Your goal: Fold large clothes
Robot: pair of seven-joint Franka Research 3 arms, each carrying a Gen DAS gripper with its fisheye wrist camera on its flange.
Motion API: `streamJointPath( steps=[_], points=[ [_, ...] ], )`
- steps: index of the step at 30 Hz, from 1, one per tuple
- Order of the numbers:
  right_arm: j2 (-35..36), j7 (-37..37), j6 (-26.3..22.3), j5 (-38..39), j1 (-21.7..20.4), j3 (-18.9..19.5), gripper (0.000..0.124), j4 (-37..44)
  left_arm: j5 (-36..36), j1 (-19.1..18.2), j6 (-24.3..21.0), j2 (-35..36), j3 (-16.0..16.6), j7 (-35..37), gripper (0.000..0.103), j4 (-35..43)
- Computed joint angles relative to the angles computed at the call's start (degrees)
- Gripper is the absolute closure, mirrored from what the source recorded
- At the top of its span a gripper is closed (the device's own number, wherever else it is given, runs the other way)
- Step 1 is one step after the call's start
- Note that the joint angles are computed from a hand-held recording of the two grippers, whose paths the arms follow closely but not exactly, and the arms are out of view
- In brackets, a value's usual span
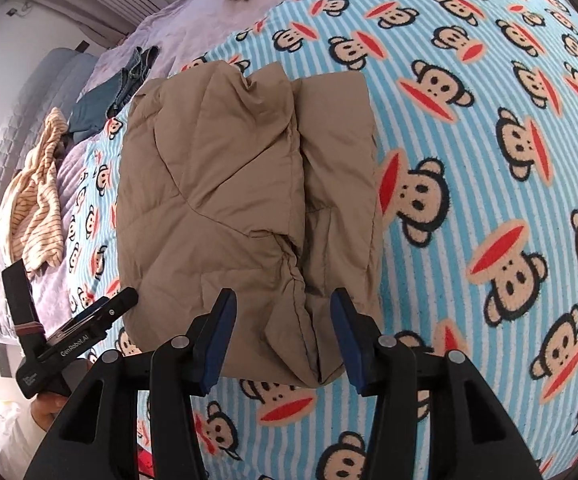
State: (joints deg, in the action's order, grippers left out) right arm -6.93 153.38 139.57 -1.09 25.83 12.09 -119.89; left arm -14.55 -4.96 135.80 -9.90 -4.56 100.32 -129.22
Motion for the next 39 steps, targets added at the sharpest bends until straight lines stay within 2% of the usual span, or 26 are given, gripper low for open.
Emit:
streamJointPath(
  steps=[3, 10, 30, 39],
  points=[
    [0.52, -1.61, 0.77, 1.54, 0.50, -0.05, 0.071, 0.04, 0.86, -0.04, -0.29, 0.22, -0.26, -0.07, 0.002, 0.10],
    [2.74, -2.89, -0.93, 4.66, 1.28, -0.50, 0.071, 0.42, 2.23, -0.22, -0.50, 0.43, -0.62, 0.13, 0.002, 0.01],
    [9.41, -1.89, -2.15, 2.70, 2.68, -2.46, 0.072, 2.65, 3.94, -1.31, 3.89, 0.14, -1.05, 0.73, 0.000, -3.31],
    [8.76, -1.22, -3.71, 2.80, 3.24, -2.38, 0.072, 4.15, 3.61, -1.00, 1.23, -0.70, -0.69, -0.38, 0.000, -2.10]
  ],
)
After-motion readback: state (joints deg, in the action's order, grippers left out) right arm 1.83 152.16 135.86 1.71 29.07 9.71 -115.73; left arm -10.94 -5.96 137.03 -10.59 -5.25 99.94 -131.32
